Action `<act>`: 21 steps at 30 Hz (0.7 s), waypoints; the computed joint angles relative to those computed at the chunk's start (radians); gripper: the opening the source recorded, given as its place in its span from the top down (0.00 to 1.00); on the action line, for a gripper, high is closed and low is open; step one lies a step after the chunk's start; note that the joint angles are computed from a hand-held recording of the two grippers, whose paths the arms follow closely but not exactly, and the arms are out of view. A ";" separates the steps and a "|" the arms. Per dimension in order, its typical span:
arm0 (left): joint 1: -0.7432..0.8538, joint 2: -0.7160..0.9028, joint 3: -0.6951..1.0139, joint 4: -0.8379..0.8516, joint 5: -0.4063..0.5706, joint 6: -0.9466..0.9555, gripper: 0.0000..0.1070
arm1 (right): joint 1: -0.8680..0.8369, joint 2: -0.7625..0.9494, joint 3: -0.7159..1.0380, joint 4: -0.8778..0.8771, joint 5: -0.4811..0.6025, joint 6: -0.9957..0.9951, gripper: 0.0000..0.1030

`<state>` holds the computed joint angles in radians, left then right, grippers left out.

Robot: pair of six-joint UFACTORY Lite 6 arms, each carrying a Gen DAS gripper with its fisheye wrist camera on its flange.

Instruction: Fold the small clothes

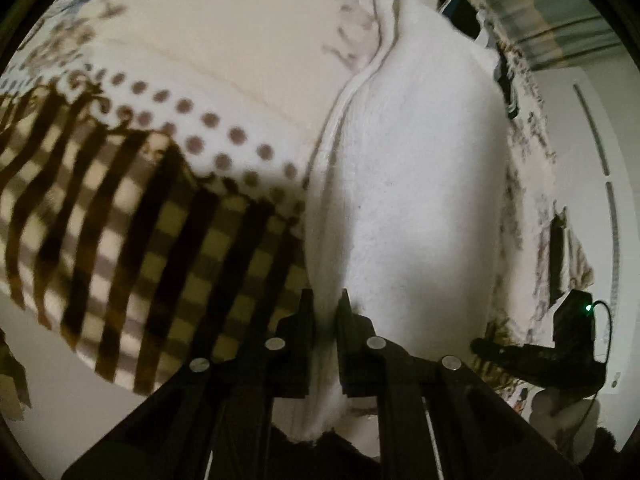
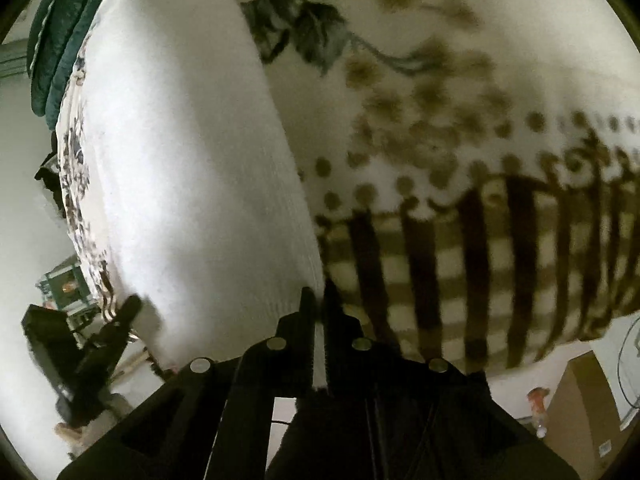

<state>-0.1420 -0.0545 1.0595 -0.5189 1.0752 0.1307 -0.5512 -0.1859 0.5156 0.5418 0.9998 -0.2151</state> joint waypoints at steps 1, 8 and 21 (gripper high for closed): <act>0.009 -0.014 0.002 0.003 0.013 0.007 0.93 | 0.003 -0.039 -0.010 -0.014 0.015 0.018 0.97; 0.118 0.012 0.003 -0.049 0.054 0.107 0.93 | 0.005 -0.183 -0.043 -0.028 0.155 0.041 0.98; 0.320 0.156 -0.094 -0.193 0.143 0.320 0.43 | 0.035 0.084 -0.127 0.228 -0.006 -0.197 0.40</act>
